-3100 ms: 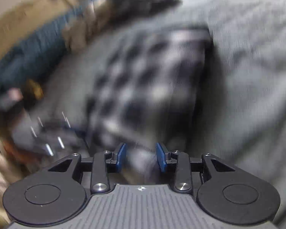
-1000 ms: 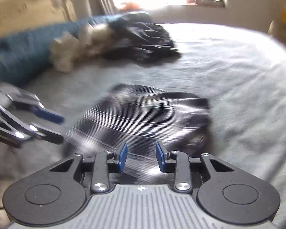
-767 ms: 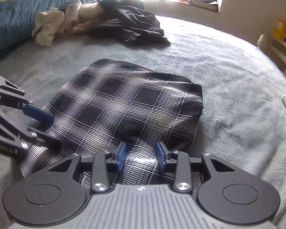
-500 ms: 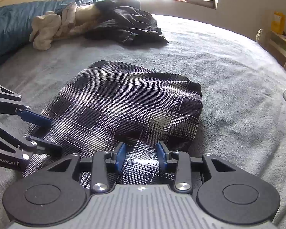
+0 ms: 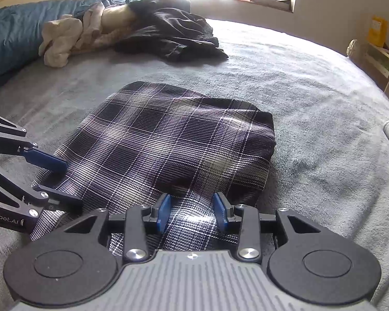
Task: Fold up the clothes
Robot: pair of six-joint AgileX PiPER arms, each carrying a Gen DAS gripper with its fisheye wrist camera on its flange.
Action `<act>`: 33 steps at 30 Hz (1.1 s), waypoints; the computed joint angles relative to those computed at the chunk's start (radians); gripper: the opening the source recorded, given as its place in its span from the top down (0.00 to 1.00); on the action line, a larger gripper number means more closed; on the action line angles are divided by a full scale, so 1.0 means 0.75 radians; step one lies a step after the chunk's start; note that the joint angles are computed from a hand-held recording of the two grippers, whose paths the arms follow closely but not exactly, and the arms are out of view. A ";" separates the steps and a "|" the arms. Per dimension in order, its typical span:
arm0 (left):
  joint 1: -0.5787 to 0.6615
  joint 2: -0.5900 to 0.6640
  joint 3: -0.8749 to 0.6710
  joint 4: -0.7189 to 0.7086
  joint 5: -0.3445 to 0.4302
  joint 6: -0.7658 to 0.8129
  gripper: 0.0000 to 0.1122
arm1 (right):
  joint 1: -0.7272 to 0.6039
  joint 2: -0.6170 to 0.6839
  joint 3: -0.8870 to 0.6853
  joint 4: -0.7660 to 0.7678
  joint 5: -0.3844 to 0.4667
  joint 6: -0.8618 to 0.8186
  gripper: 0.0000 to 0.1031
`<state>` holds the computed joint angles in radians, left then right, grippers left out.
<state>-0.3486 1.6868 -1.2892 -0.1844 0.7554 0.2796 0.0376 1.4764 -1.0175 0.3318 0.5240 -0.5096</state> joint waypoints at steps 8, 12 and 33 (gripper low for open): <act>0.000 0.003 -0.001 -0.001 -0.001 -0.001 0.52 | -0.010 0.013 -0.011 0.021 0.004 -0.038 0.60; 0.000 0.002 0.002 -0.003 -0.003 -0.001 0.52 | -0.003 0.009 -0.004 0.010 -0.004 -0.021 0.59; 0.019 0.006 -0.041 -0.011 0.042 -0.040 0.46 | 0.016 0.003 0.010 -0.008 -0.025 0.003 0.54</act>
<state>-0.3340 1.6914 -1.3203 -0.1926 0.7871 0.2494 0.0500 1.4787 -1.0102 0.3258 0.5054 -0.5072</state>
